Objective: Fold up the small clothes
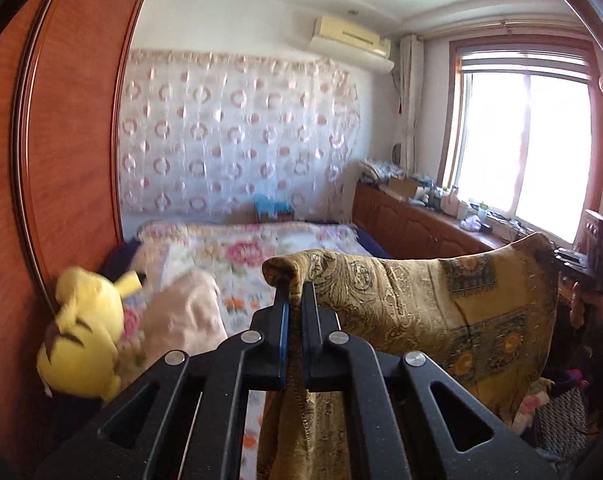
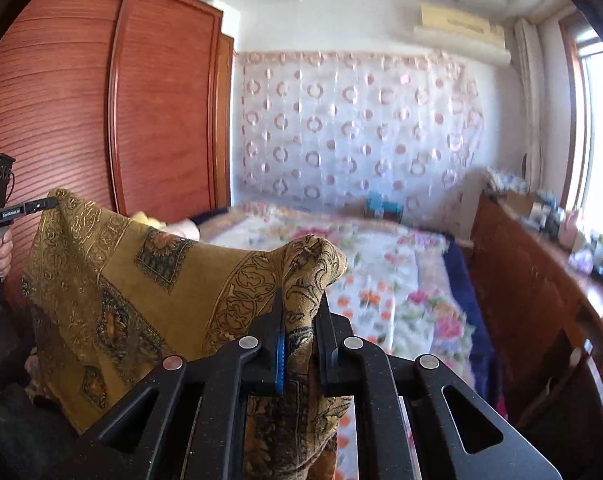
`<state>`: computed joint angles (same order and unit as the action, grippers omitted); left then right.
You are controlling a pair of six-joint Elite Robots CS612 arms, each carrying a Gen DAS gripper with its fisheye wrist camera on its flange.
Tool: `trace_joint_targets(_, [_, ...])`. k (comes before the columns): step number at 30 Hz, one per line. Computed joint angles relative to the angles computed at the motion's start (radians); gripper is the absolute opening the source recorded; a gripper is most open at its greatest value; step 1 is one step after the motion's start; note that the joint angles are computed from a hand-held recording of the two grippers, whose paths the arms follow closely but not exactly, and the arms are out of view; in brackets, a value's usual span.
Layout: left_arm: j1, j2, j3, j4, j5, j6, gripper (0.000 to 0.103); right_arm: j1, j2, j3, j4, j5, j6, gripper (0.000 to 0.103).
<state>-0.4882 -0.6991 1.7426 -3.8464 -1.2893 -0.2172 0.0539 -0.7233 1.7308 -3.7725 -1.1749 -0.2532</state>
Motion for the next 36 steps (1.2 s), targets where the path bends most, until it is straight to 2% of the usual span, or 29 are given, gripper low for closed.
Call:
trace_joint_targets(4, [0.030,-0.007,-0.096,0.069,0.005,0.041,0.006,0.011,-0.029,-0.048,-0.013,-0.032,-0.026,0.011])
trace_joint_targets(7, [0.060,0.022,-0.219,0.213,0.014,0.039,0.006,0.033,-0.012,-0.155,0.058,-0.099,-0.029,0.011])
trace_joint_targets(9, [0.079,0.066,-0.317,0.333,0.011,0.044,0.007,0.051,0.026,-0.264,0.173,-0.151,-0.018,0.012])
trace_joint_targets(10, [0.091,0.103,-0.379,0.408,0.012,0.039,0.016,0.067,0.058,-0.329,0.239,-0.192,-0.022,0.014])
trace_joint_targets(11, [0.095,0.123,-0.408,0.445,0.018,0.036,0.028,0.079,0.098,-0.400,0.297,-0.241,-0.017,0.026])
trace_joint_targets(12, [0.102,0.148,-0.440,0.488,0.010,0.032,0.033,0.091,0.135,-0.464,0.363,-0.291,0.003,0.040])
trace_joint_targets(13, [0.110,0.171,-0.466,0.534,-0.006,0.017,0.040,0.103,0.162,-0.513,0.434,-0.346,0.020,0.043])
trace_joint_targets(14, [0.116,0.190,-0.481,0.564,-0.023,-0.003,0.041,0.110,0.195,-0.561,0.491,-0.394,0.047,0.043])
trace_joint_targets(15, [0.121,0.206,-0.484,0.573,-0.044,-0.013,0.043,0.112,0.216,-0.582,0.512,-0.400,0.072,0.043])
trace_joint_targets(18, [0.125,0.227,-0.464,0.575,-0.086,-0.033,0.058,0.108,0.248,-0.582,0.545,-0.350,0.116,0.043])
trace_joint_targets(20, [0.127,0.232,-0.444,0.561,-0.120,-0.051,0.069,0.111,0.258,-0.571,0.567,-0.350,0.074,0.044])
trace_joint_targets(22, [0.123,0.232,-0.420,0.543,-0.138,-0.054,0.073,0.107,0.264,-0.568,0.596,-0.339,0.034,0.044])
trace_joint_targets(25, [0.108,0.229,-0.391,0.519,-0.130,-0.046,0.073,0.093,0.253,-0.524,0.599,-0.298,-0.003,0.044])
trace_joint_targets(28, [0.095,0.225,-0.369,0.500,-0.162,-0.048,0.073,0.077,0.236,-0.474,0.585,-0.254,-0.013,0.043])
trace_joint_targets(31, [0.080,0.226,-0.357,0.501,-0.174,-0.058,0.073,0.055,0.209,-0.404,0.553,-0.216,0.000,0.044])
trace_joint_targets(34, [0.068,0.228,-0.343,0.495,-0.186,-0.070,0.073,0.035,0.201,-0.389,0.558,-0.177,0.037,0.044])
trace_joint_targets(36, [0.059,0.228,-0.334,0.491,-0.188,-0.064,0.073,0.036,0.207,-0.396,0.567,-0.162,0.062,0.043])
